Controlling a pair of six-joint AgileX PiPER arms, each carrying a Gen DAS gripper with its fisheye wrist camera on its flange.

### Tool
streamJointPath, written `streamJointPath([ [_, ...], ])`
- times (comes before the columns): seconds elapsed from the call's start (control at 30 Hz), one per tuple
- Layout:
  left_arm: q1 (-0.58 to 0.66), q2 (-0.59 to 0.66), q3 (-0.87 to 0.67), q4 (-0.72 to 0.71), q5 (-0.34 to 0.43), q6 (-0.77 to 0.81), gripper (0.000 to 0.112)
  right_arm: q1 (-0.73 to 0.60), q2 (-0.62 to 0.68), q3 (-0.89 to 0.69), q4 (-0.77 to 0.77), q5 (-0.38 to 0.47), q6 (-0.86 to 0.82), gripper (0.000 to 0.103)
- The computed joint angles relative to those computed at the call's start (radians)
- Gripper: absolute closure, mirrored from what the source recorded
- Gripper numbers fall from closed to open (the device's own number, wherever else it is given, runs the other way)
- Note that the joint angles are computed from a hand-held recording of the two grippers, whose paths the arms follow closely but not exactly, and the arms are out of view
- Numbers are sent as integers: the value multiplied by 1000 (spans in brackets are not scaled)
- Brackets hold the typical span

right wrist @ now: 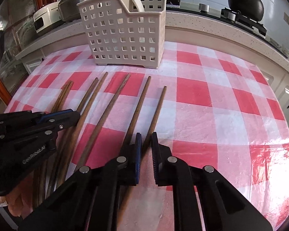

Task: Organize utensils
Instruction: 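Grasp one wooden chopstick with the left tool while the right tool grasps another, then carry both chopsticks upright over the white caddy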

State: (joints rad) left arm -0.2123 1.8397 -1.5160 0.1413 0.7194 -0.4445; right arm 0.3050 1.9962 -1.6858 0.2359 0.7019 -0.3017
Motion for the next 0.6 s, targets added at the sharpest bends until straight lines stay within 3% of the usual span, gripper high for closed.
streamJointPath([
  [0.6,16,-205,122,-26,-77,-11,105,-49,-147,60,112,-3,-76,96],
])
